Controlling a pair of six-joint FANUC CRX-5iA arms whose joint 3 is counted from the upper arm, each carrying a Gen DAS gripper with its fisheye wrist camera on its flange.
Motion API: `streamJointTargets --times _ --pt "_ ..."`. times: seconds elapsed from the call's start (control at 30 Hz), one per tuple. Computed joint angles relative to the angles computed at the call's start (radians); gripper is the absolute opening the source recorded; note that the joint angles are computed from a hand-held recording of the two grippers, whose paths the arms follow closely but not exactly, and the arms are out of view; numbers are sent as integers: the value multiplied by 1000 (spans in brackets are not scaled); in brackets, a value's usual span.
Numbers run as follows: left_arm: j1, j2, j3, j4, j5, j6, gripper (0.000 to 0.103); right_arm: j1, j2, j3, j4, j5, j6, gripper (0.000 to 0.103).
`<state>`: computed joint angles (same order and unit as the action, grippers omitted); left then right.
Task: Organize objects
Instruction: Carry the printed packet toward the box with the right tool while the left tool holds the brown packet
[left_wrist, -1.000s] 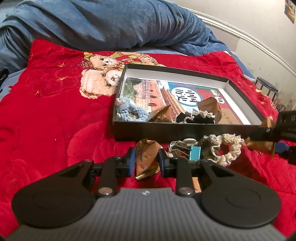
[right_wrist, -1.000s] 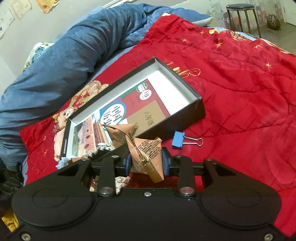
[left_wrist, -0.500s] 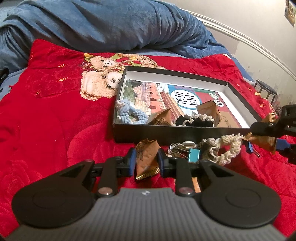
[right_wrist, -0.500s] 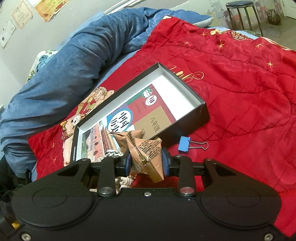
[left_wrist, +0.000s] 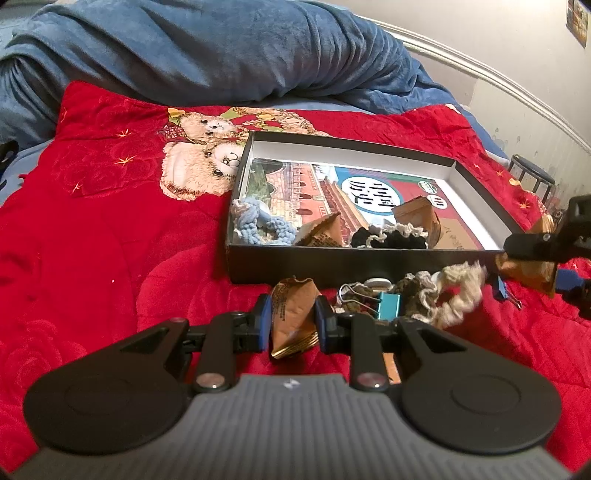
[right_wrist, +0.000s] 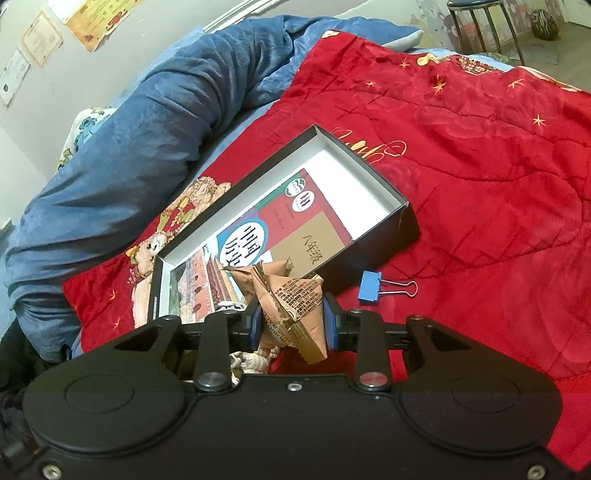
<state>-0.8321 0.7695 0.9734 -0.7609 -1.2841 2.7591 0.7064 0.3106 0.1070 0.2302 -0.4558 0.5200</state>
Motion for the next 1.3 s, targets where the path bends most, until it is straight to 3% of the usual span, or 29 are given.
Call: streamJointTargets --times 1.3 --pt "-4 9 15 1 -15 -25 28 -13 -3 10 -58 4 23 31"
